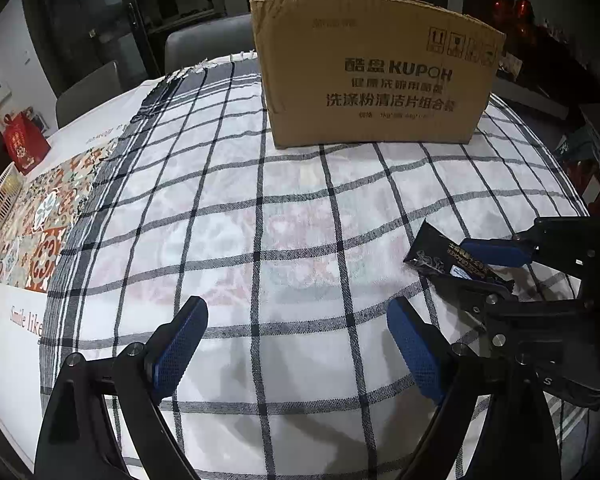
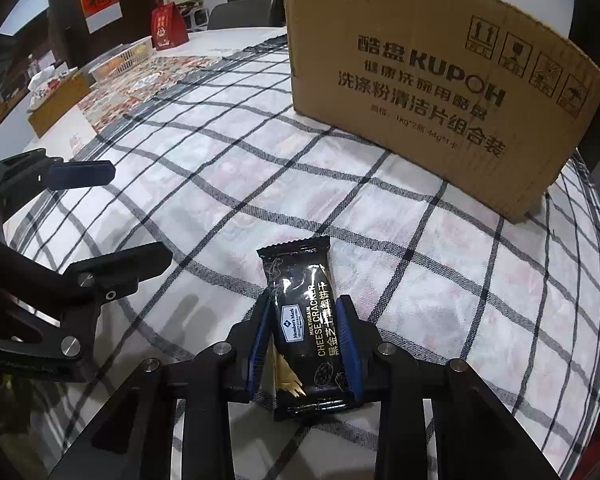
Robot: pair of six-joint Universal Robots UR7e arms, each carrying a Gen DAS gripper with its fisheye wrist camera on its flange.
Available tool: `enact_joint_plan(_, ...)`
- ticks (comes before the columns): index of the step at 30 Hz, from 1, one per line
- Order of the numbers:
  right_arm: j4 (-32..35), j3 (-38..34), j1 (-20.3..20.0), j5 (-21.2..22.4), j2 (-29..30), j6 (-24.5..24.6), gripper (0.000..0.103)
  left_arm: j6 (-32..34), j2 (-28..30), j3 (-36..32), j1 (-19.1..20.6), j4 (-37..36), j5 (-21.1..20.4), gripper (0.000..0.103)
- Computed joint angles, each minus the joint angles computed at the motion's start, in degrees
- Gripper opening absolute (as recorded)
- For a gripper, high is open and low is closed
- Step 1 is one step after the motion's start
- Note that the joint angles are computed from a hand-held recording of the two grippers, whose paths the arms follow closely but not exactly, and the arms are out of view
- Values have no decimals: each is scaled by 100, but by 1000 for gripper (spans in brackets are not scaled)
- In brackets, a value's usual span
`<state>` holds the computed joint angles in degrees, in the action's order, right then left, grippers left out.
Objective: Organize snacks
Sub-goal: 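Carry the cracker bar over the box and open the right gripper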
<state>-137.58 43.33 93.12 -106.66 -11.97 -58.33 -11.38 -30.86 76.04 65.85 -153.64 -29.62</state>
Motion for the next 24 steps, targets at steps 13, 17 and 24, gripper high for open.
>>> enact_joint_plan(13,-588,453,97,379,-366,184,33,631,-36,-3,-120,-804,121,92)
enact_joint_plan(17,-702,473,120,474,-412,395,33,978,4,-119,-163,-1121,178,92)
enact_joint_plan(24,-857,283,168,723,-401,681,33,1669,145,-476,-216,-1661,239,92)
